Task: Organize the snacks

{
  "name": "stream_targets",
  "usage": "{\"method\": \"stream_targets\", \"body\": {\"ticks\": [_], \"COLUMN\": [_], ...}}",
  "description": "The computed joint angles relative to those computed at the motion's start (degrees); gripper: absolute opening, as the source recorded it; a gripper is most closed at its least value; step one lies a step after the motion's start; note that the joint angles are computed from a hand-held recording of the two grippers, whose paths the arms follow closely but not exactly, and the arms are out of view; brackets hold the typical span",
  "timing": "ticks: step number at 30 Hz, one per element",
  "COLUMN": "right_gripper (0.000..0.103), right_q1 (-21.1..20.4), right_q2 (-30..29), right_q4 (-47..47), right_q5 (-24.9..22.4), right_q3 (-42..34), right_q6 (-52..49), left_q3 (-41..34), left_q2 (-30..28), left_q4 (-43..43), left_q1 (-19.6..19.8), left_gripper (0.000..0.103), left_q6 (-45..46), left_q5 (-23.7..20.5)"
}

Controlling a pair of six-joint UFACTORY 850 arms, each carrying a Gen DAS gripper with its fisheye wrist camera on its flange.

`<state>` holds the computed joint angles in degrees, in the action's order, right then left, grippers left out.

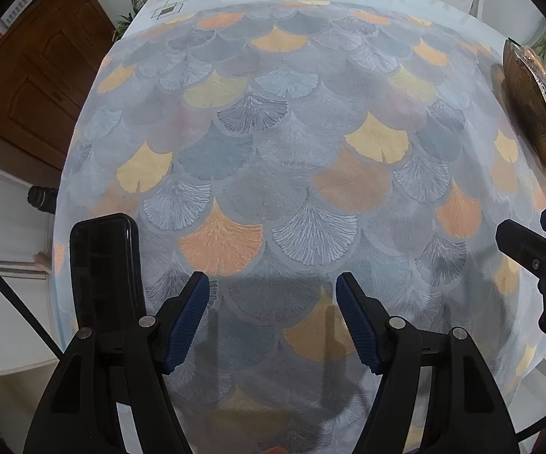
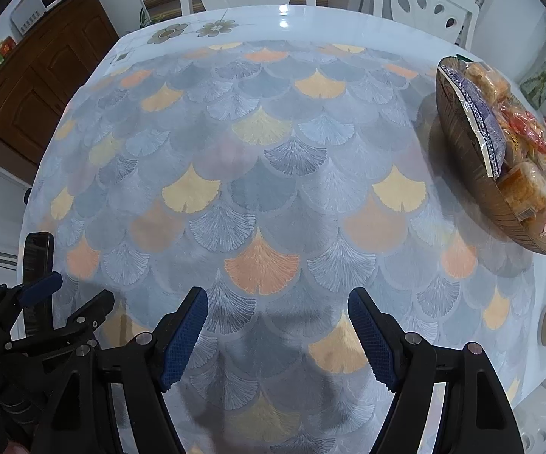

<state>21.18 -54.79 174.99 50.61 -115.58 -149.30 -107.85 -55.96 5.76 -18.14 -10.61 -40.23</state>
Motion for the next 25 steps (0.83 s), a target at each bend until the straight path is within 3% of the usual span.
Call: {"method": "stream_targets", "body": {"ticks": [16, 19, 22, 25], "right_gripper": [0.075, 0.075, 0.075, 0.075], "right_q1": [-0.55, -0.54, -0.05, -0.05], "right_q2": [0.64, 0.50, 0.06, -0.21], "right_q4": [-0.72, -0.97, -3.46, -3.32], "right_q5": [-1.35, -1.18, -0.60, -0.74], "right_q3": [1.68, 1.45, 0.65, 0.27], "right_q6": [1.13, 0.98, 1.67, 1.42], "left_q3": [-0.59, 0.89, 4.28, 3.51], "left_q2": [-0.04, 0.90, 3.19, 2.80], "left_q4": [1.45, 3.96, 9.30, 8.19], "left_q1": [-0.62, -1.20, -1.80, -1.56], "left_gripper": [0.068, 0.068, 0.068, 0.068], "left_q6": [-0.85, -2.80, -7.25, -6.79], "left_q5": [0.16, 1.44, 5.87, 5.30]}}
